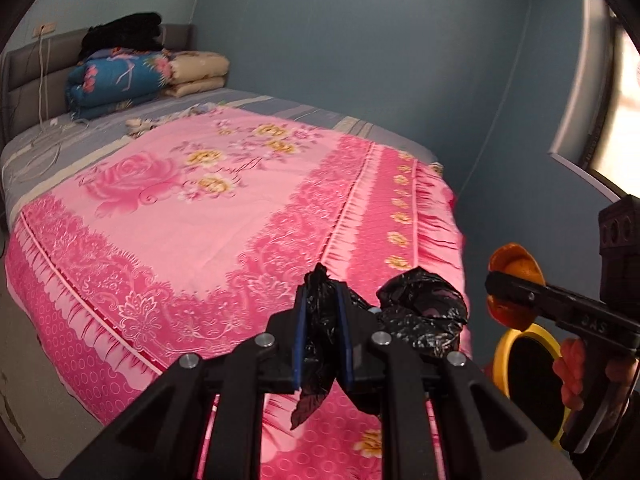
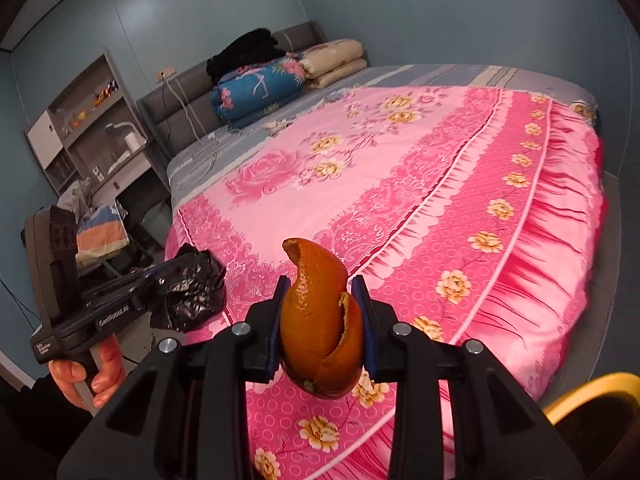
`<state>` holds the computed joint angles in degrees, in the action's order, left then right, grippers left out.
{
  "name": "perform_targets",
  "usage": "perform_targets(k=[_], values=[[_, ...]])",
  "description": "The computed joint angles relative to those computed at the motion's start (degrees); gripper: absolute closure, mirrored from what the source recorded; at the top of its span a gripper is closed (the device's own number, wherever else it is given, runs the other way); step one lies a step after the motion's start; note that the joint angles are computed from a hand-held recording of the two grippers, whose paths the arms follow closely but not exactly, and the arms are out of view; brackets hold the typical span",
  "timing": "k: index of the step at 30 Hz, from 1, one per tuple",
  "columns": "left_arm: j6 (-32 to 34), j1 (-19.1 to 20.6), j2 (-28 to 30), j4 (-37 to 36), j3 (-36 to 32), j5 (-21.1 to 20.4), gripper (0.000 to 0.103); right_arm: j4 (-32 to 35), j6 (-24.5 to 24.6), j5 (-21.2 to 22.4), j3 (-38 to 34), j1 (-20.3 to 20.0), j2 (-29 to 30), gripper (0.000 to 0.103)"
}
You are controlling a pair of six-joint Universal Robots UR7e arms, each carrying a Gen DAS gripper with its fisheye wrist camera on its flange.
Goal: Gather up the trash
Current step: 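Carry the black bag and orange peel over the yellow-rimmed bin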
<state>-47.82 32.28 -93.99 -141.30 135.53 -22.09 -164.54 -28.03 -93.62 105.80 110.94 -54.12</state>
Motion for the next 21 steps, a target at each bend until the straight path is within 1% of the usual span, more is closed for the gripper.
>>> perform_targets(k=[6, 7, 9, 16, 19, 21], values=[[1.43, -4.70, 2.65, -0.62, -0.90, -0.27, 0.090, -3.02, 1.30, 0.82, 4.52, -1.44, -6.15, 0.073], [1.86, -5.38, 3.36, -0.89, -1.17, -0.49, 0.090, -4.24, 1.68, 0.96, 6.05, -1.83, -8.00, 0.073], [2.64, -6.60, 4.88, -1.76, -1.65, -0.81, 0.090, -4.84, 1.91, 1.26, 6.89, -2.40, -9.36, 0.073], [7.83, -9.38, 10.01, -7.56, -3.33, -1.38, 0.090, -7.36, 4.48, 1.59, 10.50, -4.68, -15.80, 0.073], [10.93, -10.06, 12.55, -10.29, -4.51, -1.52, 0.090, -8.07, 5.33, 1.47, 11.64, -5.50, -18.24, 0.073], [13.14, -10.07, 14.57, -12.33, -5.68, -2.22, 0.090, -9.67, 5.42, 0.82, 12.70, -5.80, -19.82, 0.073]])
